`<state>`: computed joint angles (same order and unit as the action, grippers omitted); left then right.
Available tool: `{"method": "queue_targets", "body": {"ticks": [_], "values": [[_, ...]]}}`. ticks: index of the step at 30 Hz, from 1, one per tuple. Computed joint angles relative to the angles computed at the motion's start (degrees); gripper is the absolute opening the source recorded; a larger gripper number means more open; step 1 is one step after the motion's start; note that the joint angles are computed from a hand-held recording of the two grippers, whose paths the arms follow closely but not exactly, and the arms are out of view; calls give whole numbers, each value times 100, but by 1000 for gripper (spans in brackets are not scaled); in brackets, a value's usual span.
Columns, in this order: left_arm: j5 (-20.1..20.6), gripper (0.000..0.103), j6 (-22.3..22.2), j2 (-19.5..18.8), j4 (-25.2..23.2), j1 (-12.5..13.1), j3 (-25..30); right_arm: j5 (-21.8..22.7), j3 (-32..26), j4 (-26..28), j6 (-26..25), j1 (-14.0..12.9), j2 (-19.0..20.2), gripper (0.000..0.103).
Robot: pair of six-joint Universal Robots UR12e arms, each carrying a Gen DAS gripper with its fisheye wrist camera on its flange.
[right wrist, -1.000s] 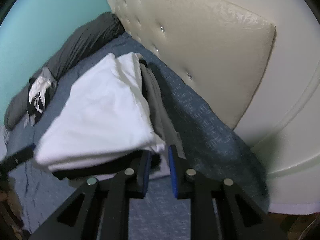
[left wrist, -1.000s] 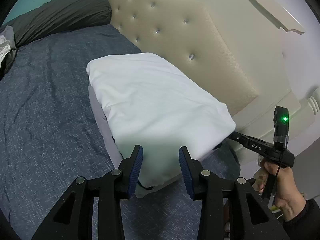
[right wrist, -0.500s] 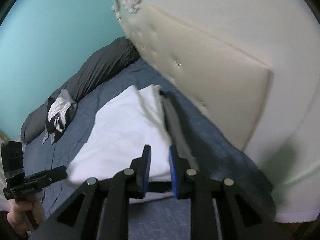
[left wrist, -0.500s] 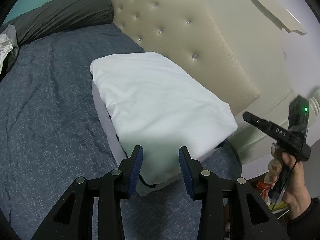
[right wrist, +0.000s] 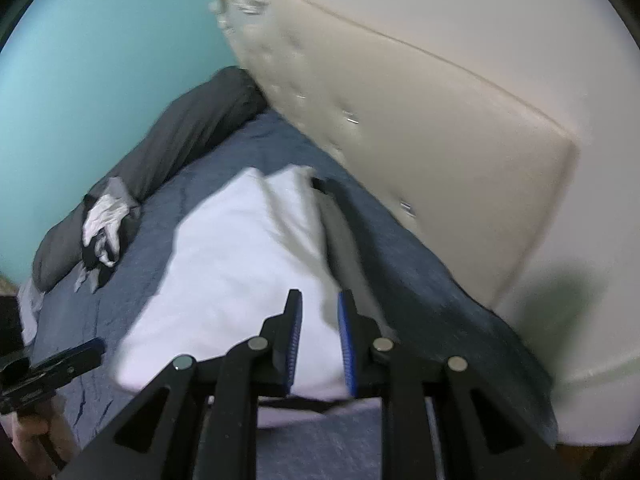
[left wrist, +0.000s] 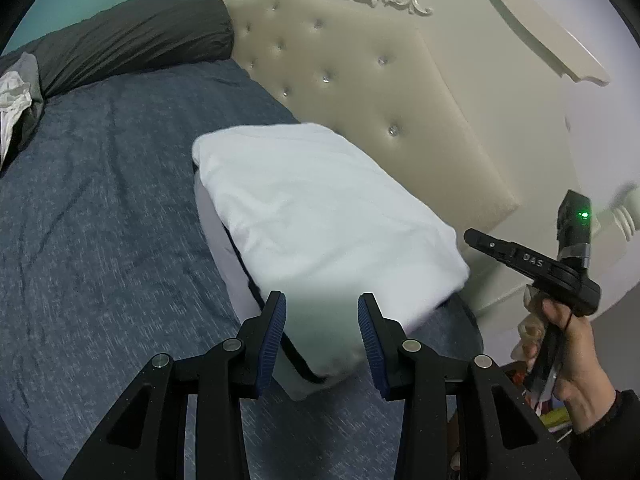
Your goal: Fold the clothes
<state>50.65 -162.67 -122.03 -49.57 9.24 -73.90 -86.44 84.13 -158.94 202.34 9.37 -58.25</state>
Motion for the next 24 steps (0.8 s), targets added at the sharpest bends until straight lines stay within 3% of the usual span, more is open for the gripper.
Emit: {"method": "queue_targets", "body": {"ticks": [9, 24], "values": [[373, 41, 118, -182, -66, -152, 150, 67, -482, 582, -319, 126, 364, 17], [546, 43, 185, -60, 558, -206, -341, 65, -126, 80, -214, 117, 404, 17]]}}
